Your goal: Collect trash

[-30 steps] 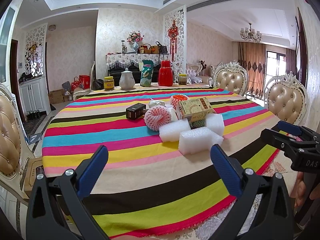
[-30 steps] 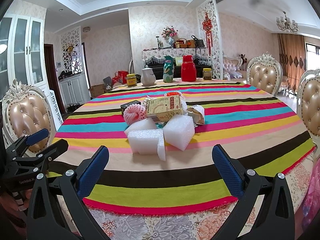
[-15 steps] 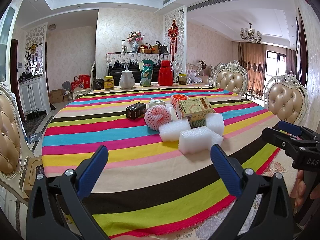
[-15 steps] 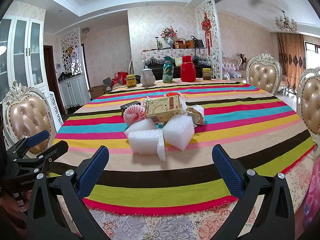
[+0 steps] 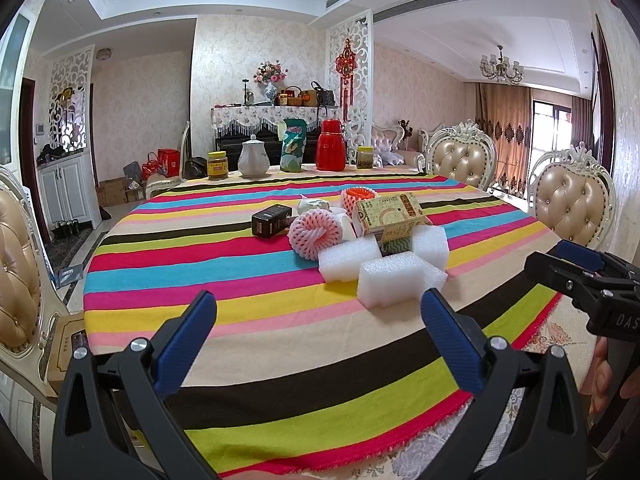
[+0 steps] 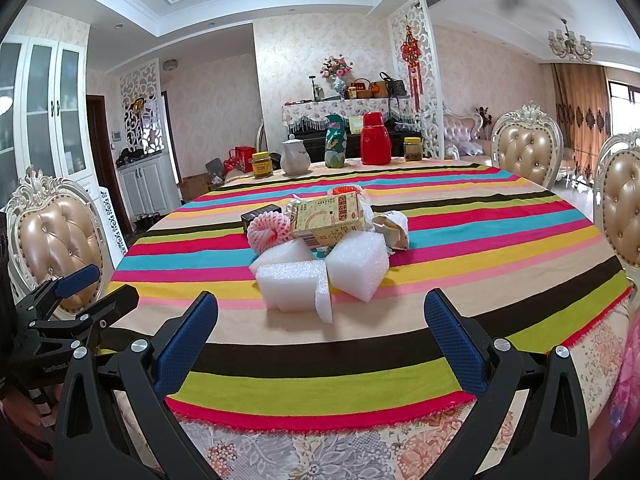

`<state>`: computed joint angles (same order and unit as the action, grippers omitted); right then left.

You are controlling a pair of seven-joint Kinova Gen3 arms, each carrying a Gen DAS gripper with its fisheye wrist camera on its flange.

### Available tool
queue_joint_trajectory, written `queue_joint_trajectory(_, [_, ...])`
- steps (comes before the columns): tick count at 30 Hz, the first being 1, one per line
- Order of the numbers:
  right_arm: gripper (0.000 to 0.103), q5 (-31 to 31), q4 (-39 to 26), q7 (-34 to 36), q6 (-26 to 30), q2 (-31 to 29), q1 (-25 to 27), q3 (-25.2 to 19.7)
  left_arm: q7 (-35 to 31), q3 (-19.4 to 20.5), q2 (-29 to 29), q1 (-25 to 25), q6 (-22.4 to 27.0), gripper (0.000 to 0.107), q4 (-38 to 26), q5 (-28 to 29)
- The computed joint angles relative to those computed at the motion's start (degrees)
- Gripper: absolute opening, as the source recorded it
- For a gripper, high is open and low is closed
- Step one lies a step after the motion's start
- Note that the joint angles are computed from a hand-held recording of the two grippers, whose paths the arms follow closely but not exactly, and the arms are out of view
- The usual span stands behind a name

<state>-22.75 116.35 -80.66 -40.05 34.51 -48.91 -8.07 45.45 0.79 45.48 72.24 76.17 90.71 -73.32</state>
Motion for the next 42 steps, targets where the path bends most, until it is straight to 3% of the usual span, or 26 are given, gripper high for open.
queue_joint_trajectory(11, [0.097,-0.6,-3.1,1.7,3.1,1.2,-0.1,1.0,0.4,0.1,0.0,-0.8,-0.8,0.099,0.7,0.7])
queue_joint_trajectory(20, [0.097,-1.7,-11.0,3.4,13.0,4.6,-0.7,3.8,1.9,0.1,-1.4,-3.4,-4.0,0.099,3.6,1.6])
queue_joint_trajectory(31, [0.097,-4.2,-26.4,1.6,33.6,10.9,-7.1,16.7,0.7,-0.6,-2.1,-6.8,-3.1,0.099,4.8,5.4])
queue_joint_trajectory(34, [0.097,-2.4,-29.2,0.0,35.8,12.2,-9.1,19.5,2.4,-0.3,-3.9,-8.6,-7.1,0.099,8.1,3.9])
queue_joint_trajectory(36, [0.096,-1.0,-31.8,-0.7,38.4,13.5,-10.6,21.9,3.4,-0.2,-3.7,-9.1,-7.1,0.098,8.5,4.1])
queue_joint_trajectory(38, [0.084,1.1,-34.0,-1.4,40.9,14.2,-9.8,21.2,3.3,0.1,-4.0,-10.4,-8.6,0.098,9.0,4.4])
queue_joint_trajectory(40, [0.078,2.6,-36.8,-2.6,44.6,15.2,-9.3,21.3,4.5,0.1,-5.0,-11.3,-11.5,0.098,11.0,2.7])
queue_joint_trajectory(42, [0.072,4.3,-39.0,-3.3,46.8,16.0,-7.8,19.7,3.8,0.2,-4.8,-11.7,-11.3,0.098,10.2,2.9])
